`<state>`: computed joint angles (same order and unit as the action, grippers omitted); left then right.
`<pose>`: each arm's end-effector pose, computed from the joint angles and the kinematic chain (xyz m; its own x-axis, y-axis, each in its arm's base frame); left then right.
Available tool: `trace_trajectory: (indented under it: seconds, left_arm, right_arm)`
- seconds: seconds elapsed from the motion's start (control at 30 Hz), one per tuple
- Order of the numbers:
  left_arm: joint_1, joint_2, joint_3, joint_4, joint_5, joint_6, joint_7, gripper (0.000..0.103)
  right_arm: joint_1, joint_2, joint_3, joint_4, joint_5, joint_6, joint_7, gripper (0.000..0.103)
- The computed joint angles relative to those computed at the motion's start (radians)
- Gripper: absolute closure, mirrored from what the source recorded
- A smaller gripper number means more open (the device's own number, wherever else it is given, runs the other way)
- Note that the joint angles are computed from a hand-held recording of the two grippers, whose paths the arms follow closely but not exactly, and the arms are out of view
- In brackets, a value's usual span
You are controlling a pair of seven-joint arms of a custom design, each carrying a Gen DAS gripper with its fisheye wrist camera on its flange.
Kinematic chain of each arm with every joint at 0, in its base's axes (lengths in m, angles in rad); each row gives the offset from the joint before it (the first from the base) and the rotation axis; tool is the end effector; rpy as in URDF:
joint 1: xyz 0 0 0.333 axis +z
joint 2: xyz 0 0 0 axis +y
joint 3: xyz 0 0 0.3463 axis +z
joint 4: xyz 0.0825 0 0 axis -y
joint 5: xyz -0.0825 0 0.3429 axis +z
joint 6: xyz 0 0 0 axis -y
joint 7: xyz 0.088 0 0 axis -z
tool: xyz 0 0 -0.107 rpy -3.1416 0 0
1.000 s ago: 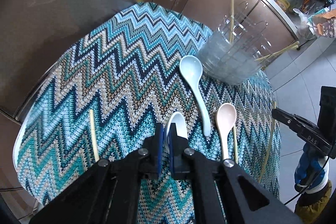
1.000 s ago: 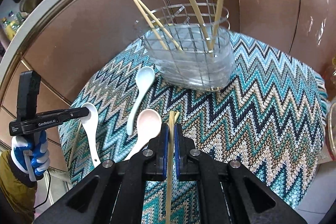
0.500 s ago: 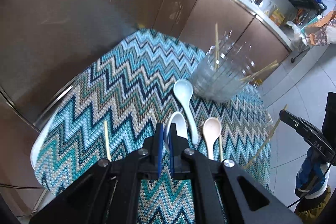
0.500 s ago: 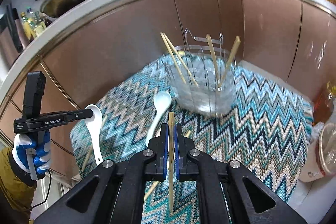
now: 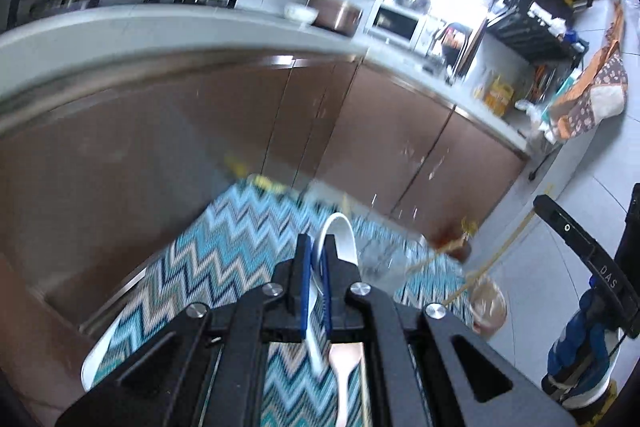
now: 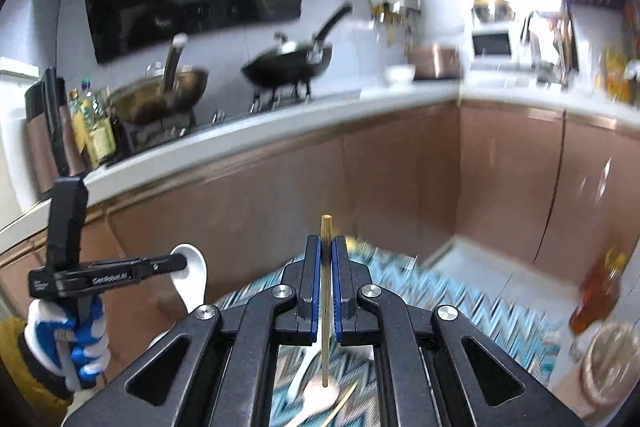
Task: Organize utensils
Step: 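Lift the chopstick with the right tool over the cup while the left tool carries the spoon, then open the right tool over the cup while the left tool drops the spoon in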
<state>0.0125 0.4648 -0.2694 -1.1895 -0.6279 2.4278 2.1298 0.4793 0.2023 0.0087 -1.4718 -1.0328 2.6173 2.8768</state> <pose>0.7004 -0.1263 0.6531 -0.5285 -0.7920 0.3057 -0.6044 0.0982 -0.7906 0.5540 0.3152 0.6998 -0.0440 -0.9871 -0.1540 -0.3426 0.1597 -0.9258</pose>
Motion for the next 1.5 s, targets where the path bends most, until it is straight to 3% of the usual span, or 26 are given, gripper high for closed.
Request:
trace_trajectory:
  seconds: [0.13, 0.27, 0.47, 0.63, 0.73, 0.9, 0.97, 1.07, 1.17, 1.4, 1.5]
  left_arm:
    - [-0.08, 0.069, 0.007, 0.117, 0.07, 0.077, -0.064, 0.099]
    - [-0.18, 0.183, 0.035, 0.277, 0.198, 0.132, -0.171, 0.099]
    - [-0.331, 0.35, 0.149, 0.444, 0.45, 0.259, -0.35, 0.099]
    - [-0.38, 0.417, 0.202, 0.456, 0.573, 0.358, -0.448, 0.099]
    - [-0.396, 0.468, 0.209, 0.508, 0.618, 0.354, -0.472, 0.098]
    - [-0.369, 0.48, 0.133, 0.485, 0.594, 0.359, -0.432, 0.094]
    - [-0.348, 0.466, 0.09, 0.454, 0.565, 0.356, -0.387, 0.09]
    - [-0.302, 0.411, 0.014, 0.362, 0.495, 0.381, -0.303, 0.074]
    - [-0.251, 0.319, -0.043, 0.23, 0.426, 0.428, -0.21, 0.072]
    - [-0.042, 0.08, -0.194, -0.05, 0.198, 0.431, 0.064, 0.07]
    - [0.084, -0.021, -0.271, -0.163, 0.042, 0.424, 0.22, 0.066]
  right_arm:
    - [0.019, 0.066, -0.043, 0.104, -0.113, -0.035, 0.044, 0.098]
    - [0.02, 0.122, -0.076, 0.171, -0.147, -0.045, 0.04, 0.098]
    - [-0.013, 0.179, -0.125, 0.176, -0.119, 0.028, 0.06, 0.098]
    - [-0.018, 0.207, -0.15, 0.148, -0.116, 0.068, 0.089, 0.098]
    - [-0.02, 0.222, -0.157, 0.133, -0.111, 0.088, 0.101, 0.098]
    - [-0.02, 0.241, -0.164, 0.111, -0.084, 0.106, 0.091, 0.097]
    - [-0.017, 0.242, -0.165, 0.102, -0.072, 0.098, 0.081, 0.092]
    - [-0.006, 0.223, -0.172, 0.075, -0.079, 0.088, 0.102, 0.08]
    - [0.003, 0.198, -0.168, 0.055, -0.099, 0.063, 0.118, 0.078]
    - [0.03, 0.074, -0.121, -0.043, -0.243, -0.006, 0.229, 0.075]
    - [0.036, 0.013, -0.08, -0.096, -0.305, -0.044, 0.28, 0.072]
